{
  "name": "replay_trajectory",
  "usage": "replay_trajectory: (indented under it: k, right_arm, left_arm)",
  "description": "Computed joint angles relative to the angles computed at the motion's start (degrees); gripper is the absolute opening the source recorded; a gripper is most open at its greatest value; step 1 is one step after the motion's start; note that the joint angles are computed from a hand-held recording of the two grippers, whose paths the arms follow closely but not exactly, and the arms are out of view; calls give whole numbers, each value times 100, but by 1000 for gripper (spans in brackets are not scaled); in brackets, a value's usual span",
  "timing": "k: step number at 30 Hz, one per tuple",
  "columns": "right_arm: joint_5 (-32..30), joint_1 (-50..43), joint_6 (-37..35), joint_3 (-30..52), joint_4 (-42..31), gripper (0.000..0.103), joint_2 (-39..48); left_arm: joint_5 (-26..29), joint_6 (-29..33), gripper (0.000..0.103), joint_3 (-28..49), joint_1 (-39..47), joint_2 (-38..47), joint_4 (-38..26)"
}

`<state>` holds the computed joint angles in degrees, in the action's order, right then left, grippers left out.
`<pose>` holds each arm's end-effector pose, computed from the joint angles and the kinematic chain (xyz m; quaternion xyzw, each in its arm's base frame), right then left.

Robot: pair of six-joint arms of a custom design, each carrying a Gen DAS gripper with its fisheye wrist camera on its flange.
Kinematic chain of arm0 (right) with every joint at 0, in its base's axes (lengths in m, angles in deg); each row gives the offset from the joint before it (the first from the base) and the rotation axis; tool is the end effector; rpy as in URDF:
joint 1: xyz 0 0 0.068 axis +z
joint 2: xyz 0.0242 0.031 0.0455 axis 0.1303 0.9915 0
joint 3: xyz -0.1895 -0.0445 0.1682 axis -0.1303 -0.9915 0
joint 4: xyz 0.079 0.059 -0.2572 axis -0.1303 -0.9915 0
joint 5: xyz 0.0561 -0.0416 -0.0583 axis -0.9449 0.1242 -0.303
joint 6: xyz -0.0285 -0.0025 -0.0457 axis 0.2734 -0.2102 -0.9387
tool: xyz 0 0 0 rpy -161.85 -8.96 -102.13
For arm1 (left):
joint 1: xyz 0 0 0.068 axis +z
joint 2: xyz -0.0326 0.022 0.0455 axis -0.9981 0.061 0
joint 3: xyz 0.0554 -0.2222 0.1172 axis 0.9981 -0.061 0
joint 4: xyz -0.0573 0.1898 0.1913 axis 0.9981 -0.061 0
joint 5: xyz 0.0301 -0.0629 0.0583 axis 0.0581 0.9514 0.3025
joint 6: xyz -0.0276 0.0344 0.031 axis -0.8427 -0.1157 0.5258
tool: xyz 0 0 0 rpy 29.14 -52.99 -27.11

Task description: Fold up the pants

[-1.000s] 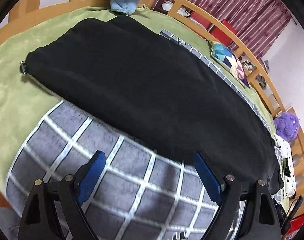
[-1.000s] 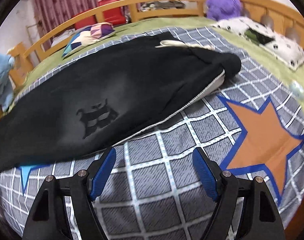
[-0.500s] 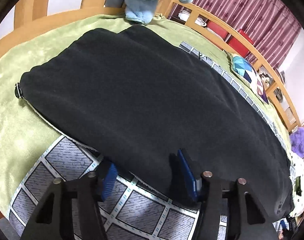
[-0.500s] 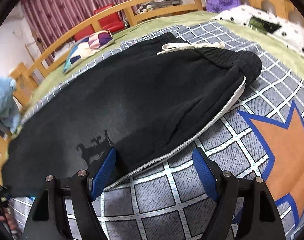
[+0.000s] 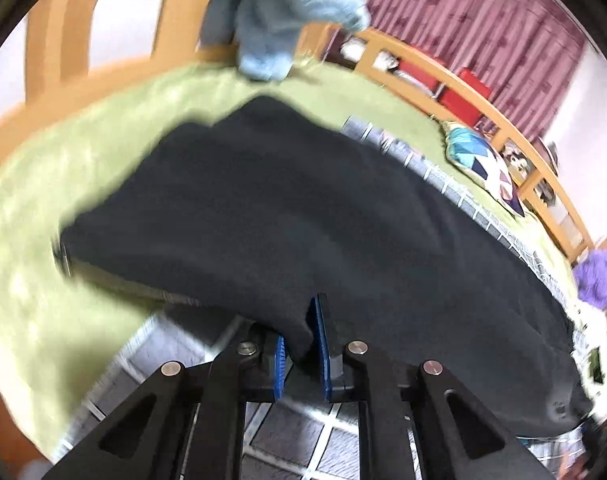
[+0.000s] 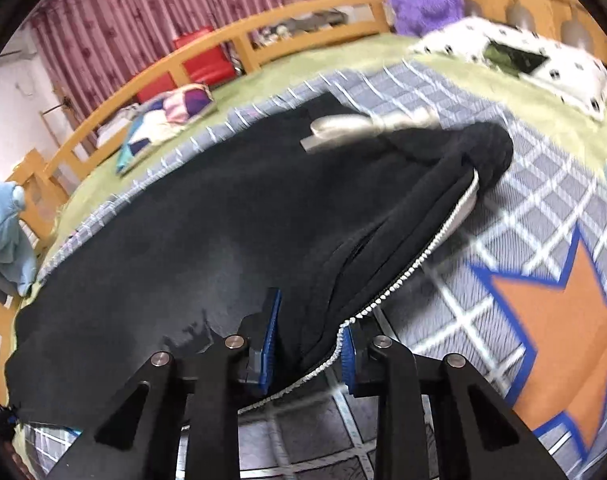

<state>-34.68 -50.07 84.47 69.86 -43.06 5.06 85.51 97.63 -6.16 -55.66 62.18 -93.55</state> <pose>0.1111 -0.1471 0.1693 0.3509 0.8531 0.0052 0.3859 0.2918 0.1540 0.1738 -0.1048 0.9187 -0.1250 0.3596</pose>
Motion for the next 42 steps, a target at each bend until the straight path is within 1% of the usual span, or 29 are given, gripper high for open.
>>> replay_trajectory:
  k: [3, 5, 7, 11, 15, 16, 18, 19, 21, 22, 23, 24, 25, 26, 27, 28, 30, 31, 33, 35, 37, 39, 41, 42]
  right_arm:
    - [-271, 84, 171, 643, -182, 26, 274]
    - [-243, 317, 331, 1094, -196, 26, 529]
    - [-116, 600, 499, 1531, -165, 26, 791]
    - [340, 1332, 884, 2492, 186, 26, 1753]
    - [832, 1939, 1210, 3535, 561, 26, 2991]
    - [963, 2066, 1300, 3794, 656, 26, 3328]
    - [1345, 2363, 1465, 4382, 849, 26, 4157]
    - [1473, 2450, 1493, 4535, 903, 26, 4391]
    - [1791, 2649, 1505, 4833, 1093, 29, 4966]
    - [1857, 2710, 1476, 4963, 1091, 35, 5204]
    - [1847, 2747, 1435, 5076, 1049, 39, 5423]
    - [1809, 2771, 1378, 5102, 1061, 39, 5573]
    - [1809, 2786, 1310, 5029, 1110, 40, 5619]
    - [1849, 2803, 1246, 4916, 1142, 43, 5598]
    - [1877, 2806, 1174, 4773, 1156, 44, 5530]
    - [1885, 2810, 1103, 4550, 1201, 45, 5392]
    - [1828, 2772, 960, 3949, 1327, 49, 4945]
    - [1806, 2733, 878, 3685, 1338, 53, 4725]
    - [1747, 2617, 722, 3011, 1371, 56, 4134]
    - [1676, 2457, 549, 2405, 1359, 59, 3585]
    - [1624, 2282, 382, 1891, 1297, 61, 3097]
    - [1430, 2014, 265, 1464, 1211, 64, 2692]
    - [1046, 1643, 107, 1188, 1061, 66, 2478]
    - [871, 1481, 45, 1103, 1015, 66, 2439]
  left_arm:
    - [-49, -70, 13, 399, -208, -139, -144]
    - [-49, -179, 13, 820, -335, -42, -245]
    - [-163, -339, 13, 1286, -565, 132, -274]
    - [-791, -619, 13, 2244, -1239, 677, -80]
    - [-1601, -917, 13, 3398, -1958, 1668, 183]
    - [-1766, -964, 13, 3560, -2107, 1864, 244]
    - [-2032, -1030, 13, 4277, -2367, 2547, 143]
    - [-2117, -1050, 13, 4669, -2459, 2924, 42]
    - [-2311, -1021, 13, 5081, -2617, 3382, -98]
    - [-2415, -964, 17, 5402, -2682, 3679, -273]
    - [-2471, -927, 18, 5561, -2722, 3824, -396]
    - [-2574, -905, 24, 5637, -2769, 3913, -520]
    - [-2632, -888, 33, 5537, -2787, 3882, -513]
    - [-2640, -861, 39, 5279, -2800, 3751, -375]
    - [-2598, -838, 54, 4922, -2789, 3540, -182]
    - [-2534, -833, 63, 4630, -2773, 3341, -47]
    - [-2300, -792, 64, 3960, -2701, 2812, 123]
    - [-2164, -785, 67, 3630, -2651, 2536, 147]
    - [-1927, -707, 73, 3057, -2561, 2065, 122]
    - [-1764, -584, 73, 2340, -2429, 1534, 151]
    - [-1530, -635, 73, 1739, -2275, 1151, 224]
    - [-946, -695, 73, 1347, -2004, 1005, 63]
    - [-313, -742, 73, 1158, -1736, 1141, -91]
    - [-160, -756, 73, 1125, -1672, 1253, -89]
